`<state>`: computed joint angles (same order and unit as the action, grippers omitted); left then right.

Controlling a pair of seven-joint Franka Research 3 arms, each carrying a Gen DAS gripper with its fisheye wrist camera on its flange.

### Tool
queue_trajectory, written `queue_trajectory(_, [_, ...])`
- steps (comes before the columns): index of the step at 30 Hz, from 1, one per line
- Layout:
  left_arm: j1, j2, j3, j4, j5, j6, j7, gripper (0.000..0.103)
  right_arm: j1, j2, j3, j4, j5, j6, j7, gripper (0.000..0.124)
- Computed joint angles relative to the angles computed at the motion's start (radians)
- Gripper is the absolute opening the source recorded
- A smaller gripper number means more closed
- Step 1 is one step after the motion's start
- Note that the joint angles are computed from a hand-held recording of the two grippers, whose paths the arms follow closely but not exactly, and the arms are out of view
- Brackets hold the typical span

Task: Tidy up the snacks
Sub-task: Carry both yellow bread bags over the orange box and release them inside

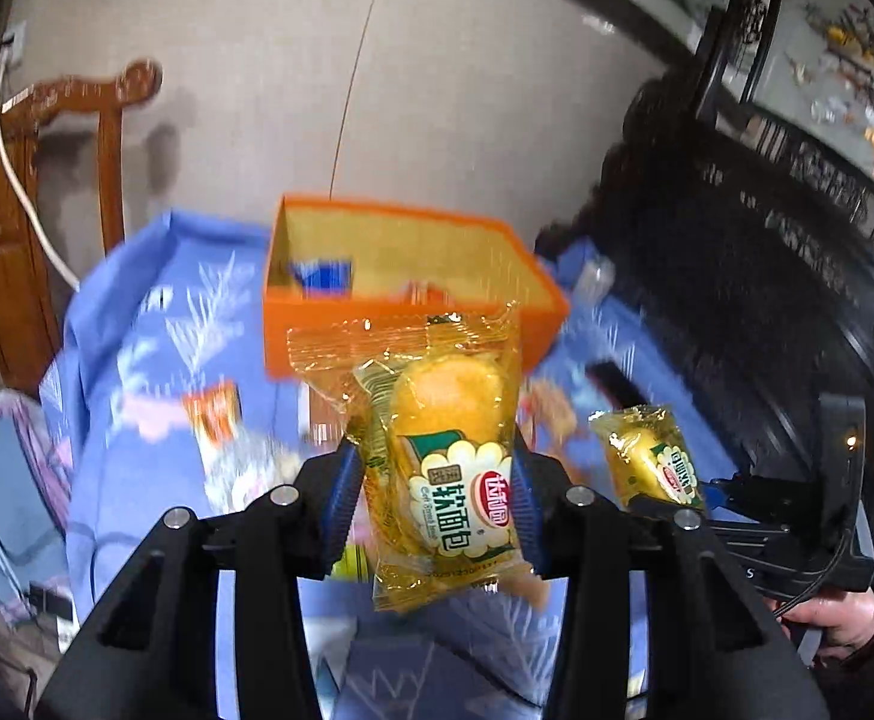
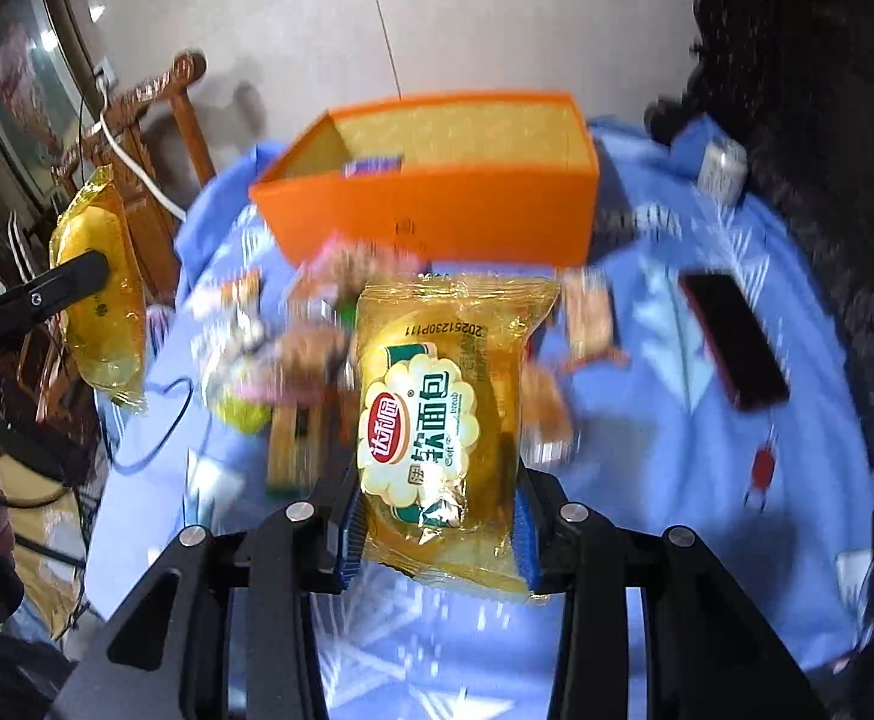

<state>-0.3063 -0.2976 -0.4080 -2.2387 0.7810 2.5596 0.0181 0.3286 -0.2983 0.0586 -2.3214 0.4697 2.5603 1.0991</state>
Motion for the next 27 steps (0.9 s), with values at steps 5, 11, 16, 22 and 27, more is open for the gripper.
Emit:
queue_trajectory(5, [0.065, 0.022, 0.026, 0.08, 0.099, 0.016, 0.009, 0.043, 0.008, 0.099, 0.005, 0.141, -0.007, 0.064, -0.04, 0.039])
queue_trajectory(11, [0.1, 0.16, 0.082, 0.242, 0.128, 0.031, 0.092, 0.043, 0.002, 0.275, 0.017, 0.375, -0.014, 0.076, -0.046, 0.039])
queue_trajectory(16, [0.077, 0.356, 0.144, 0.499, 0.129, -0.074, 0.191, 0.099, -0.002, 0.479, 0.038, 0.642, -0.033, 0.106, -0.033, 0.07])
queue_trajectory(22, [0.049, 0.327, 0.198, 0.448, 0.151, -0.052, 0.11, 0.099, -0.025, 0.514, 0.063, 0.685, -0.046, 0.165, -0.029, 0.073])
queue_trajectory(27, [0.048, 0.244, 0.173, 0.266, 0.036, -0.056, 0.106, 0.099, -0.066, 0.389, 0.074, 0.488, 0.127, 0.068, -0.19, 0.073])
